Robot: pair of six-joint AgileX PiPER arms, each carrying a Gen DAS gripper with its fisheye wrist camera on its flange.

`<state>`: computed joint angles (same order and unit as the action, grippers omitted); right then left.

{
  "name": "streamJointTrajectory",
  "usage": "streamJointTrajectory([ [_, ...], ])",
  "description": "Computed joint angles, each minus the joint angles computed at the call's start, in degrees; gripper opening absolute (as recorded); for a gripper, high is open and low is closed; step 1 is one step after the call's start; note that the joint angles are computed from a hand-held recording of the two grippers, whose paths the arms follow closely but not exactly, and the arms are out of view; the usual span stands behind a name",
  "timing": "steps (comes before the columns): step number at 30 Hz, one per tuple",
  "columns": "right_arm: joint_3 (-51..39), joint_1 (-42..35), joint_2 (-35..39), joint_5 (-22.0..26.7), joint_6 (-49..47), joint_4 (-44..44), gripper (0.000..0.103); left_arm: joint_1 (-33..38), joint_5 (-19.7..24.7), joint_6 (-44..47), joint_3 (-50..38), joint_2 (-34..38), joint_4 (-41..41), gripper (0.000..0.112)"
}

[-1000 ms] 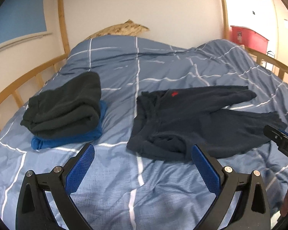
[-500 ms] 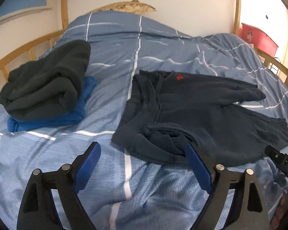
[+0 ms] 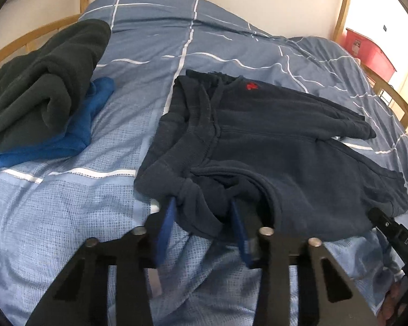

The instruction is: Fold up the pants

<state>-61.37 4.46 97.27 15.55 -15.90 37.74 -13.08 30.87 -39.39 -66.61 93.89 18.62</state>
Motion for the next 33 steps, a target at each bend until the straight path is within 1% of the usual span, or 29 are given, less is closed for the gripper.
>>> streamJointTrajectory([
  [1, 0.2, -0.1, -0.6, -0.3, -0.9, 0.2, 0.016, -0.2, 0.2, -0.5, 0.1, -0.3, 0.5, 0.032],
  [2, 0.3, -0.2, -1.1, -0.3, -1.7, 0.6, 0.015, -0.6, 0.5, -1.1, 0.0, -0.6, 1.1, 0.027],
  [4, 0.5, -0.4, -2.5, -0.5, -4.1, 2.4, 0.014, -1.1, 1.1, -1.9, -0.4, -1.2, 1.6, 0.025],
  [7, -0.2, -0.3, -4.5, -0.8, -3.9, 0.9, 0.013, -1.6, 1.9, -3.8, -1.4, -2.2, 2.7, 0.020],
  [9, -1.7, -0.5, -5.0, 0.0, -3.2, -0.2, 0.013, -2.0, 2.7, -4.0, -3.1, -2.5, 3.4, 0.002],
  [11, -4.9, -0.8, -4.6, 2.0, -1.4, -2.2, 0.013, -3.1, 5.8, -6.4, -6.5, -1.7, 7.5, 0.002],
  [12, -6.9, -0.9, -4.0, 3.0, -0.3, -3.6, 0.013, -3.2, 6.9, -5.7, -8.8, -0.7, 8.4, 0.002],
  [14, -12.2, -0.9, -1.9, 6.3, 3.1, -7.5, 0.013, -2.3, 7.6, -2.5, -12.0, 0.7, 6.3, 0.002],
  [15, -14.1, -1.0, -1.0, 7.1, 2.8, -7.4, 0.013, -1.6, 8.6, 0.7, -14.0, 1.5, 3.8, 0.002],
  [16, -16.6, -0.8, 0.1, 8.2, 4.1, -9.6, 0.013, -1.0, 8.7, 3.2, -14.6, 1.3, 1.8, 0.002],
  [17, -18.4, -0.5, 0.9, 9.4, 5.7, -12.3, 0.013, -0.8, 8.6, 3.3, -14.0, 0.4, 1.7, 0.002],
  [19, -19.2, -0.5, 1.2, 10.2, 4.8, -12.6, 0.013, -0.9, 8.7, 2.9, -12.2, -1.4, 2.0, 0.002],
  [20, -19.0, -0.2, 1.1, 10.3, 4.7, -13.6, 0.013, -1.1, 8.9, 2.9, -11.3, -2.0, 2.2, 0.004],
  [22, -17.7, 0.0, 0.6, 9.7, 3.8, -13.7, 0.013, -1.8, 9.5, 1.8, -9.3, -2.8, 3.3, 0.012],
  [23, -16.8, -0.1, 0.3, 9.6, 3.2, -13.3, 0.013, -1.9, 9.4, 1.6, -8.5, -3.0, 3.2, 0.020],
  [24, -16.0, -0.3, 0.0, 9.6, 2.8, -12.8, 0.013, -1.8, 9.1, 1.5, -7.7, -3.0, 2.5, 0.024],
  [26, -14.0, -0.4, -0.7, 9.0, 2.9, -13.3, 0.013, -1.6, 8.1, 2.1, -6.3, -3.0, 0.6, 0.025],
  [28, -12.6, -0.3, -1.1, 8.1, 3.9, -15.0, 0.013, -1.4, 7.8, 2.1, -5.6, -2.5, -0.6, 0.030],
  [30, -11.9, -0.5, -1.2, 8.1, 4.8, -16.2, 0.012, -1.5, 7.0, 0.6, -4.4, -2.5, -0.6, 0.037],
  [33, -10.9, 0.1, -1.3, 8.1, 10.1, -21.7, 0.012, -1.1, 5.4, -0.8, -2.6, -2.5, -1.2, 0.042],
])
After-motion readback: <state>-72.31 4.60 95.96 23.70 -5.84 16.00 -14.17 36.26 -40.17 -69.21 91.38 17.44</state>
